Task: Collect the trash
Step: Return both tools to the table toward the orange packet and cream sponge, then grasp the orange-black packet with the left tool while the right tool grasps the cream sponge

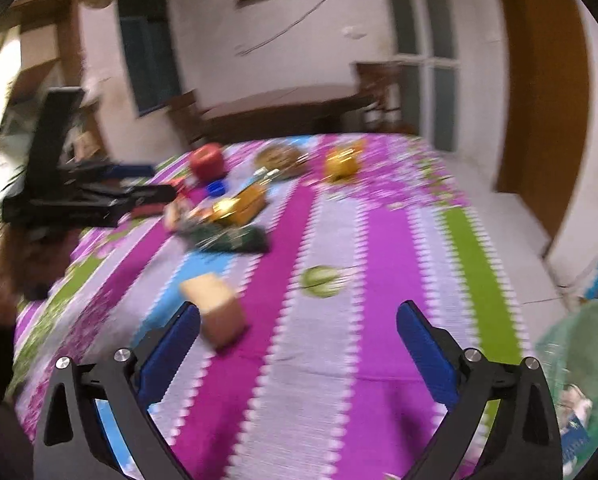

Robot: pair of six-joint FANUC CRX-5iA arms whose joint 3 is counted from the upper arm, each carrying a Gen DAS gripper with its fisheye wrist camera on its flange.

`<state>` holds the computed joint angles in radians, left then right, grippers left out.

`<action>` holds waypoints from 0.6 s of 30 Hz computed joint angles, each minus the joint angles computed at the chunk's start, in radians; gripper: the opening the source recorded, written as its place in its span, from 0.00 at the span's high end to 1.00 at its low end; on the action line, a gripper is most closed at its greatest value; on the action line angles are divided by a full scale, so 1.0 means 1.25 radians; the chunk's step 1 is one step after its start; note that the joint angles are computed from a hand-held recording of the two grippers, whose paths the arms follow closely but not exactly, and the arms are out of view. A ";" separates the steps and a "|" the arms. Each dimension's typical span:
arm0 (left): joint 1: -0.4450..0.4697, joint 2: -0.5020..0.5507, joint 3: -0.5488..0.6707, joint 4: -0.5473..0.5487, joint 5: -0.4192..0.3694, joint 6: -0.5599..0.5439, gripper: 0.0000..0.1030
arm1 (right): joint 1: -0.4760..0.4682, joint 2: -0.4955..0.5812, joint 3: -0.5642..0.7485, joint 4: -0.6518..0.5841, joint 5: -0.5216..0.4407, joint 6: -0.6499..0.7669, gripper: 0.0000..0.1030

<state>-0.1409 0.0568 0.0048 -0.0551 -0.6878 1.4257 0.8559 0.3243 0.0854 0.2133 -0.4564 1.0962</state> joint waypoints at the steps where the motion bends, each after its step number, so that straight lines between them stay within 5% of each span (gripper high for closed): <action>1: 0.027 -0.005 -0.026 0.049 0.017 -0.087 0.28 | 0.002 0.011 0.021 -0.030 -0.012 0.040 0.05; 10: 0.101 0.051 -0.062 0.313 0.002 -0.499 0.28 | -0.026 0.127 0.258 -0.323 -0.203 0.402 0.05; 15: 0.094 0.091 -0.029 0.257 -0.020 -0.504 0.35 | -0.031 0.178 0.335 -0.341 -0.271 0.438 0.06; 17: 0.093 0.091 -0.033 0.252 -0.018 -0.505 0.45 | -0.031 0.185 0.347 -0.346 -0.283 0.457 0.18; 18: 0.092 0.092 -0.029 0.249 -0.032 -0.504 0.62 | -0.028 0.193 0.359 -0.335 -0.296 0.458 0.23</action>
